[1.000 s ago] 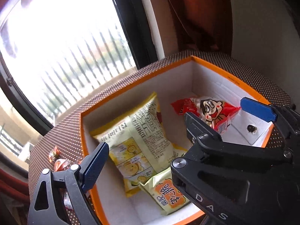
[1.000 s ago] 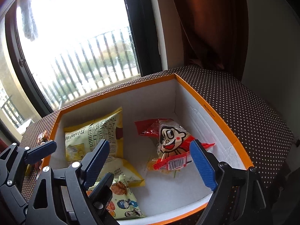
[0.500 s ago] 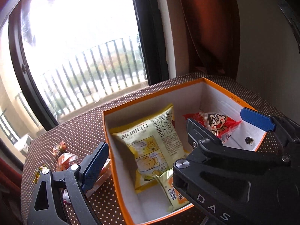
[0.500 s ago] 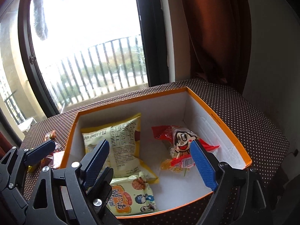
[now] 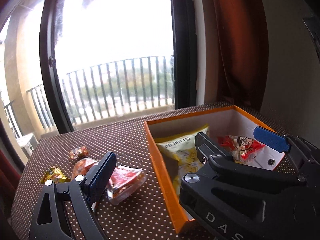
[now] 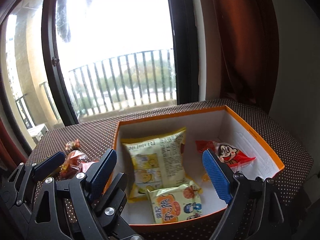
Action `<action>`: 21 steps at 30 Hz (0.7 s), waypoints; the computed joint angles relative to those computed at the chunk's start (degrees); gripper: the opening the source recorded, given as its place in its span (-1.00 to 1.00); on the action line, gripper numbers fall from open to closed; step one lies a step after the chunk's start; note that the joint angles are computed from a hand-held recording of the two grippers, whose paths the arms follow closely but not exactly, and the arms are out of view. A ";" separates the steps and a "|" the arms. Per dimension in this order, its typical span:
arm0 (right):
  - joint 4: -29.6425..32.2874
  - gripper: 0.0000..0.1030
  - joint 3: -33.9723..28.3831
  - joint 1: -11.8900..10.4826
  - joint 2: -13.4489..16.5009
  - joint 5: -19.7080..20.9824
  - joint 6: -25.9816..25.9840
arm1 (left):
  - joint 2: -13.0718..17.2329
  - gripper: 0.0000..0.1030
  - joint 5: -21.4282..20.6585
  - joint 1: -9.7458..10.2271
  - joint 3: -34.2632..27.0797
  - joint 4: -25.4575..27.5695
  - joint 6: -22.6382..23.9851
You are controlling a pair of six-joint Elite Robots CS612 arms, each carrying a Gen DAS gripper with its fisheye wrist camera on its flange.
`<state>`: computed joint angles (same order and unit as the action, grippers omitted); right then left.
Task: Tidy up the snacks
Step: 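Move both open tools back over the remaining snacks on the table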
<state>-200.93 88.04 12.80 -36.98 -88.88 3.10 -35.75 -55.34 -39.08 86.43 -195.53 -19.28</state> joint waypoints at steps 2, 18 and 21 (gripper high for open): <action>-1.00 0.75 -0.05 0.49 0.21 -0.10 -0.48 | -0.30 0.81 0.63 0.07 0.90 -0.39 -0.73; -4.45 0.75 -0.28 3.47 1.78 0.72 -3.18 | -1.45 0.81 10.32 -0.57 7.04 -2.92 -8.04; -4.24 0.75 -0.62 3.94 2.21 1.69 -3.95 | -1.81 0.81 10.25 -0.42 8.66 -3.65 -9.61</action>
